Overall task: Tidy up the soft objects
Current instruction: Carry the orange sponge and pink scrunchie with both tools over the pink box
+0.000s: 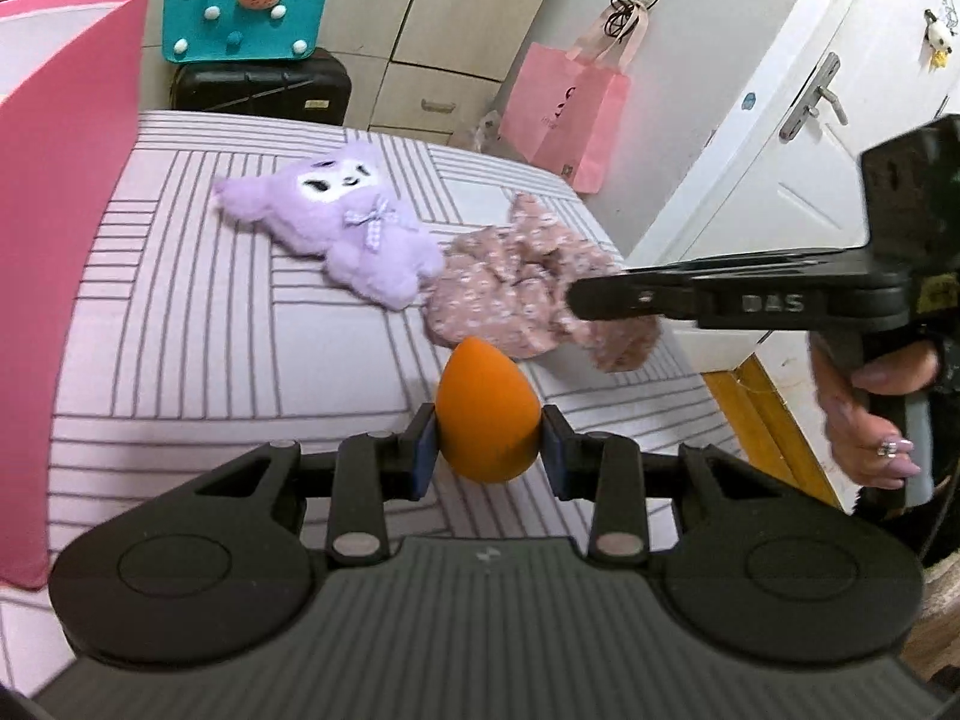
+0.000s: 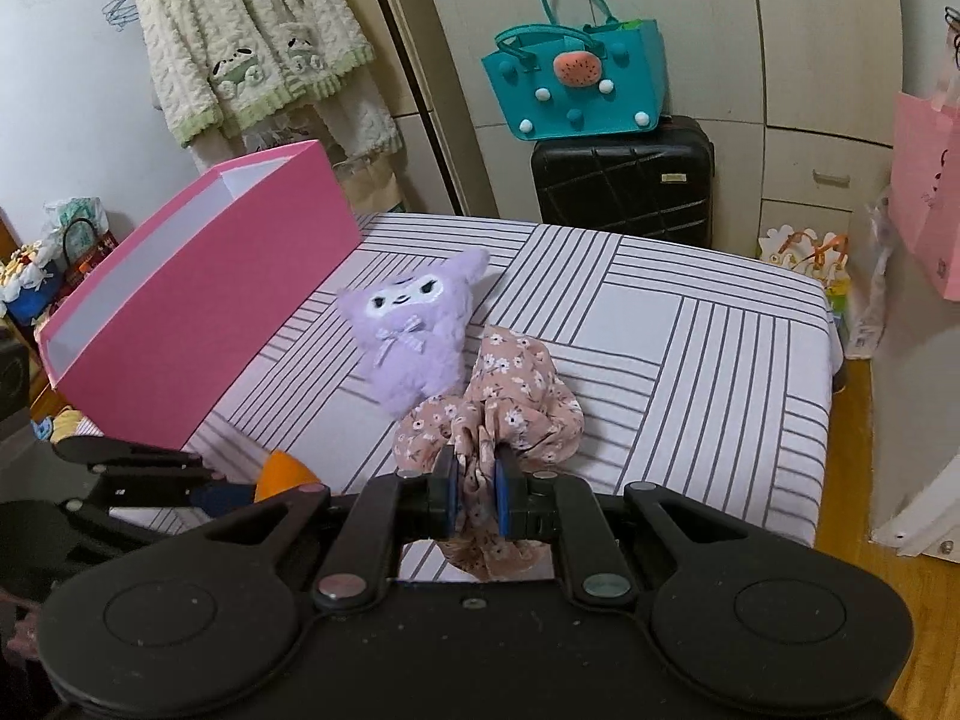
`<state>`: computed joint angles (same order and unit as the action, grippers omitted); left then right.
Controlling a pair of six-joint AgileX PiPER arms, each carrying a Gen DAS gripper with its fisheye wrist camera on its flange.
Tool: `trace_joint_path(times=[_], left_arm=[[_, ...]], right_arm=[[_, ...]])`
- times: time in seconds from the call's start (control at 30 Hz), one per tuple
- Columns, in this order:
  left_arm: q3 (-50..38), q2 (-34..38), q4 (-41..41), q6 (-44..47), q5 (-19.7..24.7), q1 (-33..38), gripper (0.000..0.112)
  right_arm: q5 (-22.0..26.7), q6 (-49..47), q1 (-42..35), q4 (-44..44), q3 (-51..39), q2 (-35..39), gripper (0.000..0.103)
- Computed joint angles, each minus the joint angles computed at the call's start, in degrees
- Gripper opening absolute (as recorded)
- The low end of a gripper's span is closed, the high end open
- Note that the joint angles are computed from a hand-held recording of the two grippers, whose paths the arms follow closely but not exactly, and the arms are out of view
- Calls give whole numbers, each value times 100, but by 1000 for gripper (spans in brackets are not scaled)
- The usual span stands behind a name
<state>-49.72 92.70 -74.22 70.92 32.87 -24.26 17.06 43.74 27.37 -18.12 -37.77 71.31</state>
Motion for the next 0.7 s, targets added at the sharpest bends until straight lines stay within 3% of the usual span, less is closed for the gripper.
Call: trace_joint_path(times=[0.2, 0.43, 0.7], left_arm=[[28, -236, 854, -529, 166, 163, 34], [-33, -523, 1970, -1073, 651, 387, 34], [12, -884, 2487, -1470, 1158, 831, 34]], right_arm=[[706, 974, 667, -668, -65, -368, 15], [1200, 945, 1221, -344, -219, -438, 15], [1597, 929, 1886, -110, -602, -320, 15]])
